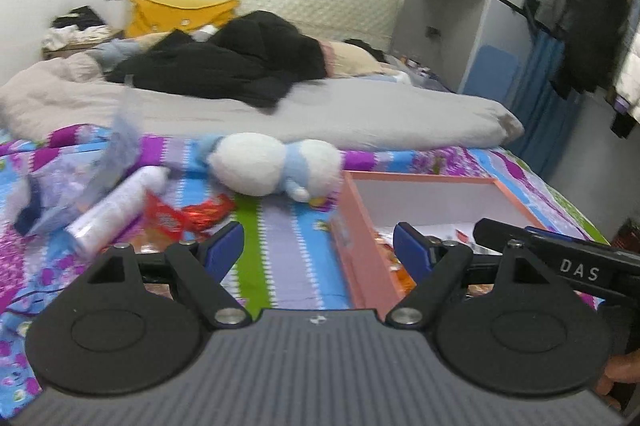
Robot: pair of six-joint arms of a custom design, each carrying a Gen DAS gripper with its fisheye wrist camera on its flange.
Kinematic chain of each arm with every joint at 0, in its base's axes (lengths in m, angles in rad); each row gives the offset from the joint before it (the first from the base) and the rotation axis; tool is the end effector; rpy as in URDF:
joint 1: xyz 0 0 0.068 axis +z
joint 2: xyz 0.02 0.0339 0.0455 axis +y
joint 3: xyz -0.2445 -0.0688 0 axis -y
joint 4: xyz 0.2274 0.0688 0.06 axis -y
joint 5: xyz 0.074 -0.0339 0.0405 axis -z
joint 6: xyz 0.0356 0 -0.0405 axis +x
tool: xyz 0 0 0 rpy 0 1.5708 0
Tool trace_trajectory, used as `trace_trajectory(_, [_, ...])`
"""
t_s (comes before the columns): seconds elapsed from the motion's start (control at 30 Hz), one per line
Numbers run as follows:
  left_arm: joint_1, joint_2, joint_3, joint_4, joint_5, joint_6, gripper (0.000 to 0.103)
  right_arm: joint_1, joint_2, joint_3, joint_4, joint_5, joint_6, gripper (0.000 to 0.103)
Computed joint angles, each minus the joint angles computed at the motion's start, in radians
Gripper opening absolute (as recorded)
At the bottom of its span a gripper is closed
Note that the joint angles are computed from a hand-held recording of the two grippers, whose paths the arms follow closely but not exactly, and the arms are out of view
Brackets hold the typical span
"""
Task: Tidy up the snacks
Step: 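Withdraw both tools from the pink box toward the remaining snacks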
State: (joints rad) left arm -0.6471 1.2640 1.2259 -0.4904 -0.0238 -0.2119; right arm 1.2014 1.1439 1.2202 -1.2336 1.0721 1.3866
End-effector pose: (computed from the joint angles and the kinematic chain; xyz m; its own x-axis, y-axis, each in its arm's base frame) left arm 0.2162 -0.1623 0.3426 -0.5166 0.1268 -0.8468 0.4886 0.8558 -0.1699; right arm 0.0932 0.1542 0.3299 -0.3738 0.3369 -0.8642 0.2667 0.9314 0.2477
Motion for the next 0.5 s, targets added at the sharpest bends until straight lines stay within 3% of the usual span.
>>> trace_trajectory(0.27, [0.243,-0.146,-0.087,-0.048,0.15,0.055,0.085,0.029,0.152,0.082,0.221,-0.031,-0.181,0.072])
trace_trajectory(0.5, [0.452,-0.232,-0.208,-0.076,0.295,0.12,0.085,0.135,0.29,0.117,0.242,-0.04,-0.121,0.072])
